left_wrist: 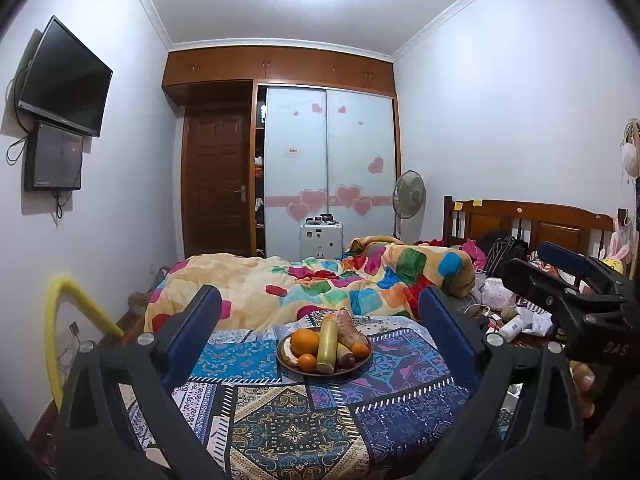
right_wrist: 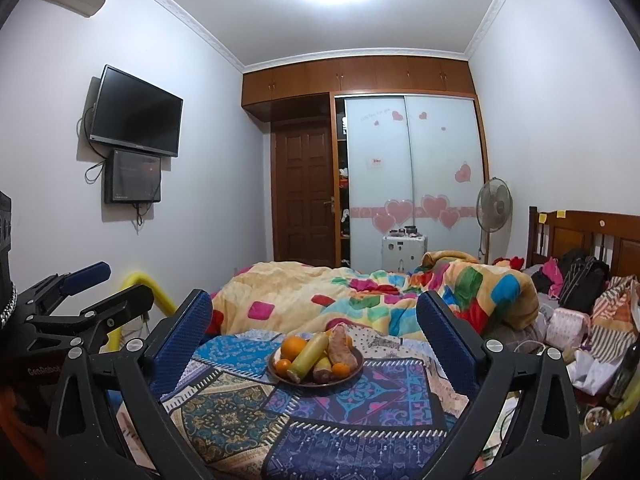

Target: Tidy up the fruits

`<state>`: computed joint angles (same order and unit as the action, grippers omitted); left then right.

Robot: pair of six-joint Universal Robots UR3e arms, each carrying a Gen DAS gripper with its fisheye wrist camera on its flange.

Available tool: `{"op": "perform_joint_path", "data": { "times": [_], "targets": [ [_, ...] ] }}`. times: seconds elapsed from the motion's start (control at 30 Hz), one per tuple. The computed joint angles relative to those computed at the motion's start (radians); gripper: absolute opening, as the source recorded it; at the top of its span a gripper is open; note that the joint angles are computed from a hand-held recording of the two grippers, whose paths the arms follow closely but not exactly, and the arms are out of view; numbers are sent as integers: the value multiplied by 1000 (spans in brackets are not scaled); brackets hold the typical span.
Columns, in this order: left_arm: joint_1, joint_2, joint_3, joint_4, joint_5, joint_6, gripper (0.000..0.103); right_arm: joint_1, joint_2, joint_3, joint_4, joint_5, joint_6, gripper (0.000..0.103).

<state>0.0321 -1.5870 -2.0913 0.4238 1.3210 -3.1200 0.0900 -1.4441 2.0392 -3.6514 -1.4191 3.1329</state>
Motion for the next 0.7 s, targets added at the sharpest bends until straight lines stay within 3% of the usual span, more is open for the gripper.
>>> {"op": "perform_joint_path", "data": {
  "times": [0.7],
  "targets": [
    [21, -8, -4, -5, -36, -4, 101, 5, 15, -22, 27, -3, -2, 102]
  ]
}}
